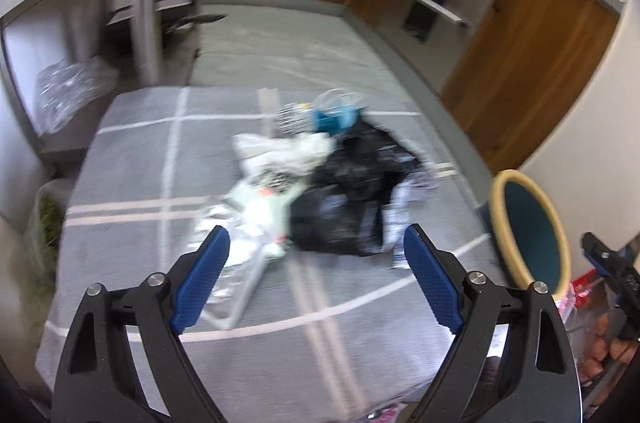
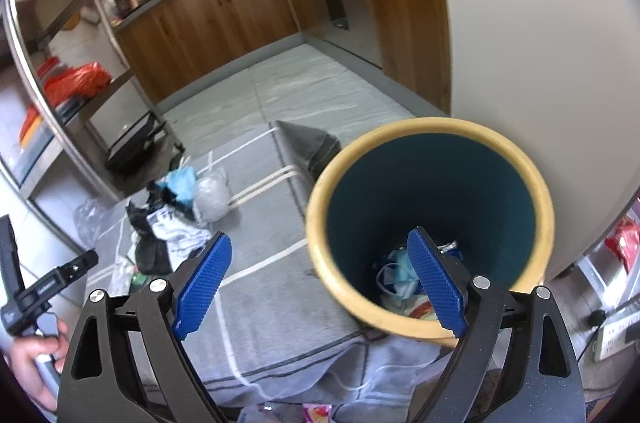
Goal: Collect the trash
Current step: 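Grasp the foil tray with the left gripper while the right grasps the small white box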
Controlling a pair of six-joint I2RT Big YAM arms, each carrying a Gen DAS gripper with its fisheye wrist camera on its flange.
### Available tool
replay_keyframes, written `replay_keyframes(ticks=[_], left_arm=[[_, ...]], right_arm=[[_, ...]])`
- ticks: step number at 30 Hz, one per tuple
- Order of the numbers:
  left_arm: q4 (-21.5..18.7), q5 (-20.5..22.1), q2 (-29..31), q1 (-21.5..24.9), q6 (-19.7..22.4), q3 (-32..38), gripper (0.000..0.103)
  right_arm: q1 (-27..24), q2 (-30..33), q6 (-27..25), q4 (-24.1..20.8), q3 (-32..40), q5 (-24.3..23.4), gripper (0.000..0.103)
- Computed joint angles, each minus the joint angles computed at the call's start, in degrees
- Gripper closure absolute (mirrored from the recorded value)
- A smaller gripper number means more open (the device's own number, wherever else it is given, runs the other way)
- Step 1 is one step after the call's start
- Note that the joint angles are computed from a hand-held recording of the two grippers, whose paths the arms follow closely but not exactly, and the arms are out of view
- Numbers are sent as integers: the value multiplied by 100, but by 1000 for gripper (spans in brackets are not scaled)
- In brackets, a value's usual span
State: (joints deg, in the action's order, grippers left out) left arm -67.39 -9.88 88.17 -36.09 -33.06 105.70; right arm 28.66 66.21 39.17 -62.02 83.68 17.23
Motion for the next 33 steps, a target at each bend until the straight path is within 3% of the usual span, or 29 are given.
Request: replay_keyframes(ticks=[8,20,25,27,30,33], left_arm=[[-459,87,11,403,401,-259,7],[-982,161,536,550,1613,-167,7],[-955,213,639,580,1698,-136,7],[-911,206,621,584,1714,-158,12],[-795,160,511,630,1721,-248,32],[-826,200,464,635,1575,-279,33]], right_arm=[[223,228,31,-53,184,43,13],[578,712,-135,-171,542,-83,13],[708,853,-217,-210,629,-127,13],[742,903,-260,-220,657,-169,13],[773,961,-266,-219,692,-225,13],[786,985,-250,-184,681,-297,13]])
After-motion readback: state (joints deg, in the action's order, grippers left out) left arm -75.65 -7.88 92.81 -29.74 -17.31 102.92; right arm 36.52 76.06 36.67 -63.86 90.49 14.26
